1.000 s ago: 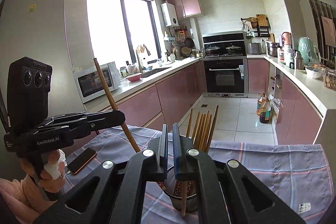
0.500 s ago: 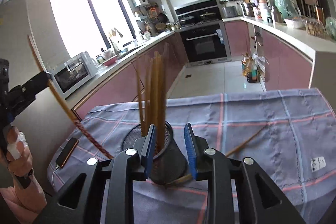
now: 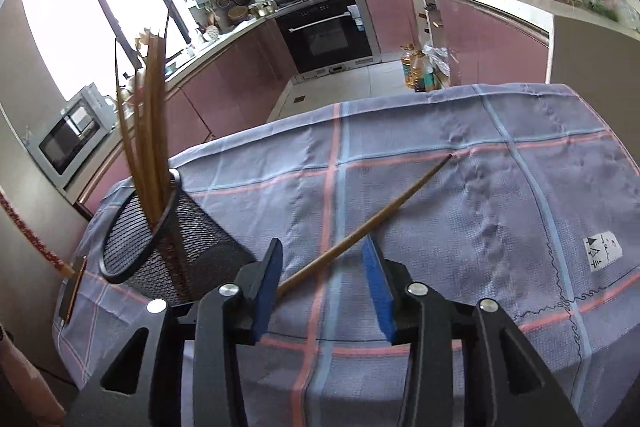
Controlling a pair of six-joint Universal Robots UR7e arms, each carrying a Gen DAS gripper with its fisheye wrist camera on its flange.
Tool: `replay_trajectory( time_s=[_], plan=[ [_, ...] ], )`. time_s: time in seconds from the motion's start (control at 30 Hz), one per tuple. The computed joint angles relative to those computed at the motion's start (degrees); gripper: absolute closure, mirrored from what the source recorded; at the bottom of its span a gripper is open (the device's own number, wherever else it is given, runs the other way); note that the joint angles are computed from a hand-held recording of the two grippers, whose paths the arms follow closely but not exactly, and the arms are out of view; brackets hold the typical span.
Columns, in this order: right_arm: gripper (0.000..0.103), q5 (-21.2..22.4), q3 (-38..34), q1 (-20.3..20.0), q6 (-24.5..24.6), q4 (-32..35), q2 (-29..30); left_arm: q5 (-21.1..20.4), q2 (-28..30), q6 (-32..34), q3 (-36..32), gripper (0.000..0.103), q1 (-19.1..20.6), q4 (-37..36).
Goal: Organize utensils
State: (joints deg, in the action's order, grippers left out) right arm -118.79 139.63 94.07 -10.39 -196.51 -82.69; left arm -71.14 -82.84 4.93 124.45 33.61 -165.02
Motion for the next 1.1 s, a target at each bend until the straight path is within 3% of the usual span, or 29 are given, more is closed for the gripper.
replay_trajectory(
  time_s=[0.17,0.3,0.37,0.5,0.6,0.73,0.87,0.93,1.1],
  plan=[
    [0.052,-3.5,-2.2,1.0,-0.1,-0.6,4.9,0.1,0.7,-0.5,-0.1,0.095,0.5,0.5],
    [0.037,-10.6,-3.9,3.5,-0.6,-0.4,9.0,-0.4,0.6,-0.2,-0.5,0.095,1.4,1.1],
    [0.037,-12.3,-3.8,3.8,-2.1,-0.7,9.8,-0.8,0.8,-0.1,-0.7,0.095,1.8,1.2],
    [0.042,-14.3,-2.8,4.2,-3.7,1.6,8.1,-1.7,1.4,0.0,-1.1,0.095,2.6,1.4],
    [0.056,-14.6,-1.6,3.7,-3.3,6.0,4.3,-2.7,1.2,-0.2,-0.9,0.095,3.4,1.6],
    [0.065,-14.0,-0.1,2.6,-2.3,12.0,-1.4,-3.8,1.2,0.1,-1.1,0.095,4.3,1.8],
    [0.065,-13.9,1.2,1.4,0.2,13.2,-4.6,-5.2,1.1,0.6,-1.0,0.095,5.2,2.0],
    [0.059,-11.0,1.4,0.1,1.8,13.8,-6.0,-5.7,1.1,0.7,-0.8,0.095,5.5,2.2],
    [0.062,-14.6,0.3,2.1,-1.6,8.0,-0.5,-6.4,1.3,0.8,-0.4,0.095,6.3,2.8]
  ],
)
